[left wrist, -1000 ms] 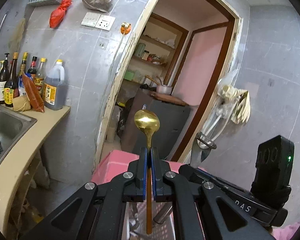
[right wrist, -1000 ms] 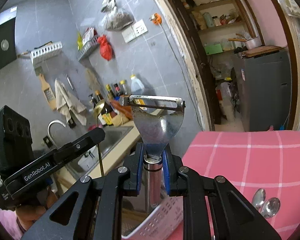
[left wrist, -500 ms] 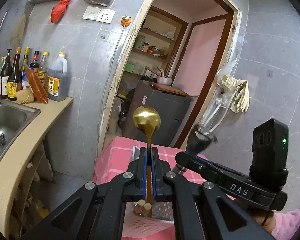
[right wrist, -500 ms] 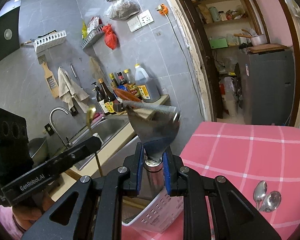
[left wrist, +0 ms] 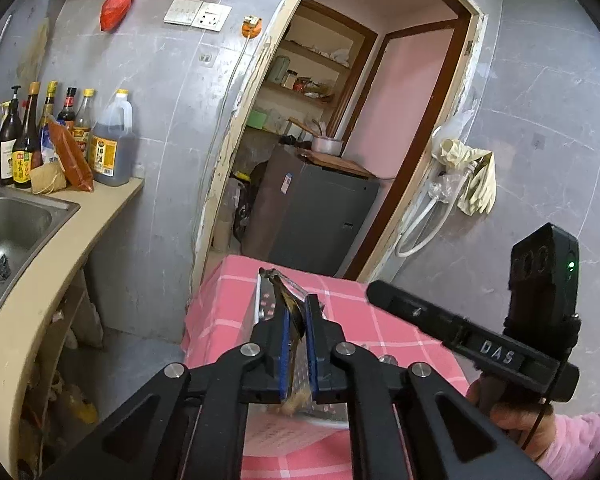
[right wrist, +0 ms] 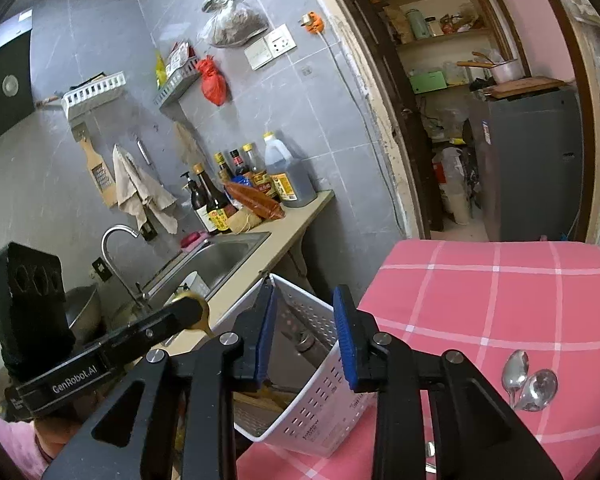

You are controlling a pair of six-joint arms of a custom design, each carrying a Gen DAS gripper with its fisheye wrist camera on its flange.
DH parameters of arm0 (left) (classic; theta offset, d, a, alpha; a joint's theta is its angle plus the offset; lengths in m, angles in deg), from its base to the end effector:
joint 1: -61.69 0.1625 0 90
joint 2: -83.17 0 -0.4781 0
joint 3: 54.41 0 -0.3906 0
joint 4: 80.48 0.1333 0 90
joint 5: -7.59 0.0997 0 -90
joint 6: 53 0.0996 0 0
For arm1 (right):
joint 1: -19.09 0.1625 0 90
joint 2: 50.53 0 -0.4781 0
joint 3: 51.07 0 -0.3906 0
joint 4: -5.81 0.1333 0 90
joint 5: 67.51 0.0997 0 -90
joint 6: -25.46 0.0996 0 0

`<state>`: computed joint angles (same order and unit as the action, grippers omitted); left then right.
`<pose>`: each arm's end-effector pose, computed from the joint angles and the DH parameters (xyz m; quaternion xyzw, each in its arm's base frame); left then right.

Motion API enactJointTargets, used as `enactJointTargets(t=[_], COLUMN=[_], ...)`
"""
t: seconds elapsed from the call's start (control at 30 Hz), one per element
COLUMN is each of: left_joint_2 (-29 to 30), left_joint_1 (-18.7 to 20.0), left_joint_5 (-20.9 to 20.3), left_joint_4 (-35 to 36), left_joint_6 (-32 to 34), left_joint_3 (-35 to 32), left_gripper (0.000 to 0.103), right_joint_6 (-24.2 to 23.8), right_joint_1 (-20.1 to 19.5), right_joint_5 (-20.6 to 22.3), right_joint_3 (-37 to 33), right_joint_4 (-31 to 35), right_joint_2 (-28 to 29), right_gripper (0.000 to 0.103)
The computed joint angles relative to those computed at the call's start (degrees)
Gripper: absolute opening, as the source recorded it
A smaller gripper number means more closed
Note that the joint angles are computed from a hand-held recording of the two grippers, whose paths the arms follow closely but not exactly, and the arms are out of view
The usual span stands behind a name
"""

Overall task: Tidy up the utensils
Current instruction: 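Release the gold spoon into the caddy with left tool while right tool drops the peeler in, then move both tools back over the remaining knife, fork and spoons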

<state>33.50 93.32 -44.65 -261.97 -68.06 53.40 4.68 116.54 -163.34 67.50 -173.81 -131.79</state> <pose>-0.4449 -0.5022 0.1843 0.2482 0.8767 -0.4030 0.0862 0.1899 -0.5023 0.4166 0.1969 -0.8748 0.4320 0.0964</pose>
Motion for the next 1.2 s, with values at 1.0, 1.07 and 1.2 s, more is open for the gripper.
enactJointTargets(t=[1.0, 1.07, 1.2], left_joint_2=[3.96, 4.56, 5.55], left_joint_1=[-11.74, -12.67, -14.37], left_joint_5=[22.96, 23.61, 24.70], left_joint_4=[-5.56, -5.78, -4.28], left_joint_6=[0.46, -0.04, -3.13], left_joint_3=[3.92, 4.14, 4.84], left_gripper=[0.103, 0.103, 0.103], right_joint_6=[-8.86, -9.20, -9.40], right_joint_1=[3.59, 3.23, 1.13], right_joint_5=[-20.26, -20.81, -21.02], right_joint_3=[10.87, 11.47, 12.64], right_joint_4=[-18.99, -18.10, -14.27], right_joint_2=[-11.91, -13.39, -17.11], right_gripper=[0.102, 0.102, 0.102])
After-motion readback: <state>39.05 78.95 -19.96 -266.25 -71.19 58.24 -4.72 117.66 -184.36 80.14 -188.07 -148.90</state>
